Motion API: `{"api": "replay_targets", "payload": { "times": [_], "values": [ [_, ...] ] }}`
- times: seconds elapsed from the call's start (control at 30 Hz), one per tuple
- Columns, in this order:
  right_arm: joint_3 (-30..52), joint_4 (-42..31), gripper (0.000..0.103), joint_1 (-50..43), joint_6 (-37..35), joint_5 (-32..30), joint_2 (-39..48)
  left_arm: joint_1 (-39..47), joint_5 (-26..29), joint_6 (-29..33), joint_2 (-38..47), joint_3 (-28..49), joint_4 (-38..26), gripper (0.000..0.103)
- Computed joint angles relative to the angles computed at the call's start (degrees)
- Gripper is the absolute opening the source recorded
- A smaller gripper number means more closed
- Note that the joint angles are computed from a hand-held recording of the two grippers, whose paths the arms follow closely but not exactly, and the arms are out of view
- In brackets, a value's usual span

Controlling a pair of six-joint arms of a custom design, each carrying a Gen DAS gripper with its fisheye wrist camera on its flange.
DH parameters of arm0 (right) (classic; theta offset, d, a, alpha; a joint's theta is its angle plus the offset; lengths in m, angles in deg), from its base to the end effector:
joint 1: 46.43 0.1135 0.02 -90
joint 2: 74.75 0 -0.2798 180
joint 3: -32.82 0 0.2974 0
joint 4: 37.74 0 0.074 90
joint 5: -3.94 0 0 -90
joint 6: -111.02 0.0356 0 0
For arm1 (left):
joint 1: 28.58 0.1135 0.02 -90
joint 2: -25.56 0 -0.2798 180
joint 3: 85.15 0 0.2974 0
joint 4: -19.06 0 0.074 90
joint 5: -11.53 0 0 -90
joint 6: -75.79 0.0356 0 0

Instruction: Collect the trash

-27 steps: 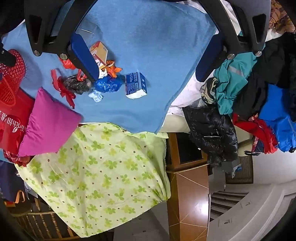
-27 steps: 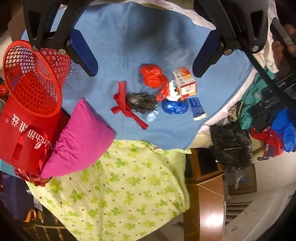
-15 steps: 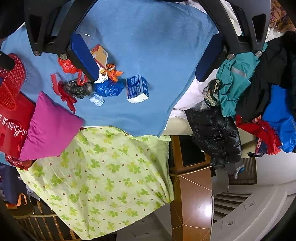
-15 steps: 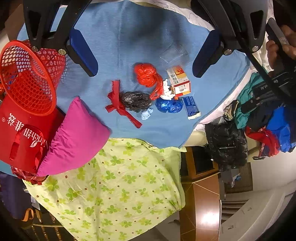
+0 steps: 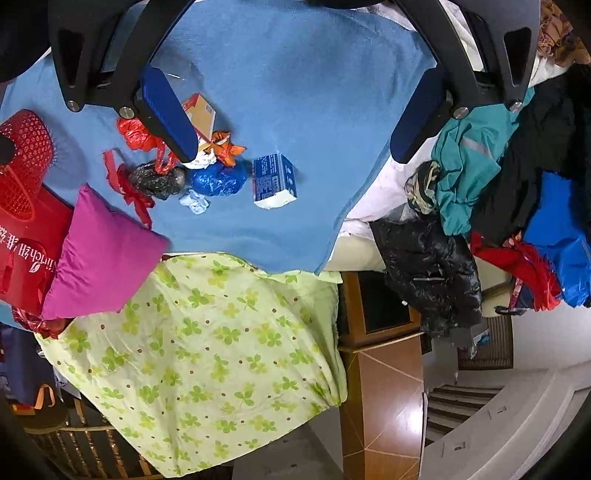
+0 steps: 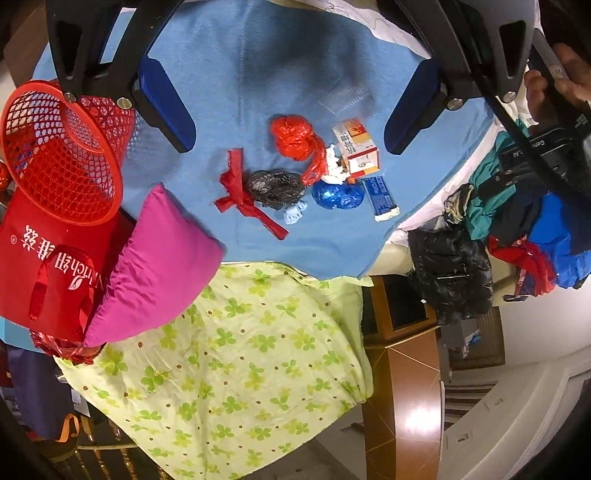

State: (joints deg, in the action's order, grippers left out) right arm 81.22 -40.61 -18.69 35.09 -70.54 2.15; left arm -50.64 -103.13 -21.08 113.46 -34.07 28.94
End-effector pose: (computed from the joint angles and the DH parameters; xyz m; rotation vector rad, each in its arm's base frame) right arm 0.2792 0.1361 0.1877 -0.0901 2.0980 0.1530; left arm 0.3231 -0.1149 0.1667 -0.0015 1.9970 0.1156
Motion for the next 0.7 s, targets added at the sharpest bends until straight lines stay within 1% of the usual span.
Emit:
{"api": "replay_targets", "payload": {
  "times": [0.1,0.23,0.43,0.5,0.7],
  "values": [
    [0.15,-0.45,0.103,0.29,0.52,-0.70,-0.74,-0.71,-1.11,0.77,-1.08,-0.30,-0.03,0.103],
    [0.34,-0.24,0.103,0.39,0.57,-1.18,-0.86,-0.64,-1.10,0.45,-1.54,-0.17,-0.72,0.103],
    [-0.31,1.89,0.103,0.38,0.73,-1.45,-0.63,-0.83,-1.71,0.39,-0.26,0.86,-1.53,0.103],
    [0.64,0.24,0.103,-0.36,1.06,-2.48,0.21,-0.92,-1.76,0.52,0.33,1.18,-1.51,0.103],
    [0.94,1.31,0.103,-0.42,0.70,-2.57,1.54,-1.18,-2.06,0.73,2.00,2.15,-1.80,0.103]
  ]
}}
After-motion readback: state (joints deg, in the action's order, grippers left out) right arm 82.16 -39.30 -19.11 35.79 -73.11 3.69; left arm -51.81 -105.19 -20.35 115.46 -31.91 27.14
